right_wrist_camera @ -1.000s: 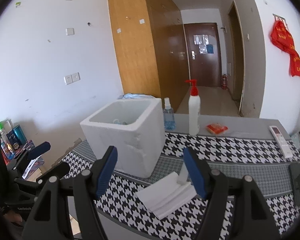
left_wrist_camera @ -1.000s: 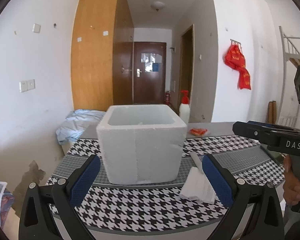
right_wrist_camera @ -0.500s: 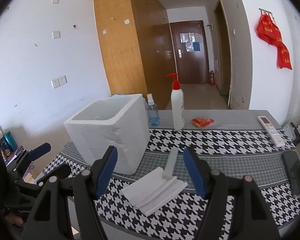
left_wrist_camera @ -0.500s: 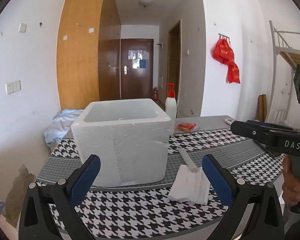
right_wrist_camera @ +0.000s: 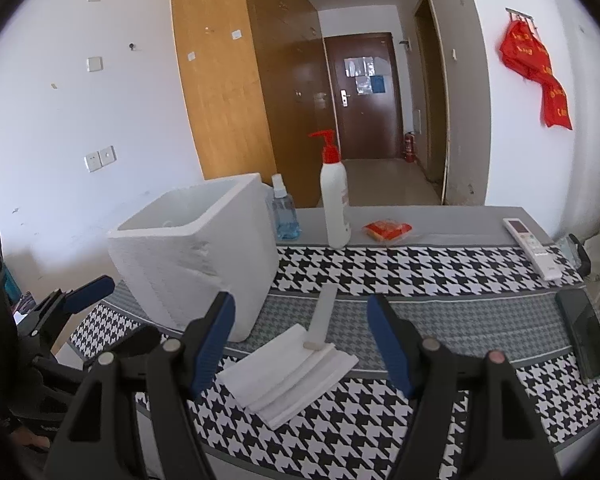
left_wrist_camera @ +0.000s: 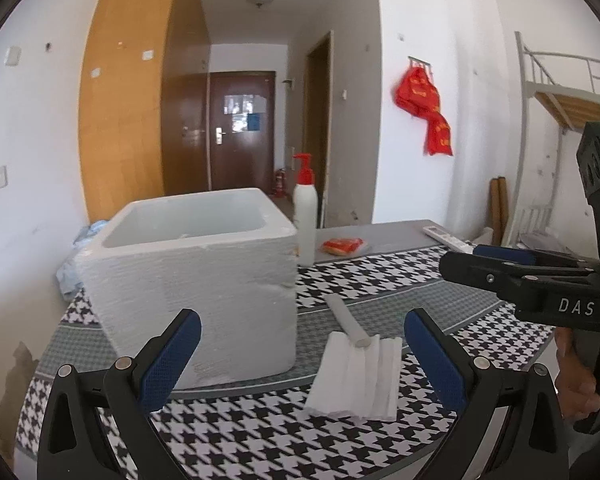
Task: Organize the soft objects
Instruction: 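Move the left gripper down to the folded white cloth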
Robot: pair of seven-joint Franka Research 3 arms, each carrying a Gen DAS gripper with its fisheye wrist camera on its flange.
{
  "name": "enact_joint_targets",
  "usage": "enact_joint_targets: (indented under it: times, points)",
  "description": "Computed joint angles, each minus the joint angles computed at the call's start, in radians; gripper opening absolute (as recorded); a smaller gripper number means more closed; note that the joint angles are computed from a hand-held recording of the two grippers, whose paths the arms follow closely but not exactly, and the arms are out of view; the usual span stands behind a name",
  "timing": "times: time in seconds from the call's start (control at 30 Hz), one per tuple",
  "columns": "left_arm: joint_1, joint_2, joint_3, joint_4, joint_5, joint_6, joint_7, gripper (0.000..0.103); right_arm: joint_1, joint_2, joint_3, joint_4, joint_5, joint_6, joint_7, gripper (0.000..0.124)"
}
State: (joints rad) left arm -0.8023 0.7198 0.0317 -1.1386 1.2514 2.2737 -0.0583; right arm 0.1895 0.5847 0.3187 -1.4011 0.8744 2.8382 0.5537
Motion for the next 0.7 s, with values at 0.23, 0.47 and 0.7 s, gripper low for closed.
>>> enact_joint_targets:
  times: [0.23, 0.47, 0.7]
  points:
    - [0.016, 0.036, 0.005, 0.040, -0.028, 0.048, 0.048, 0.102, 0.028, 0.042, -0.040, 0.046, -0.075, -0.013, 0.089, 0.073]
    - [0.032, 0.079, 0.009, 0.090, -0.094, 0.092, 0.111, 0.102, 0.039, 0.089, -0.054, 0.099, -0.156, -0.036, 0.162, 0.073]
    - [0.043, 0.111, 0.014, 0.122, -0.173, 0.108, 0.158, 0.102, 0.050, 0.131, -0.074, 0.154, -0.231, -0.069, 0.238, 0.073]
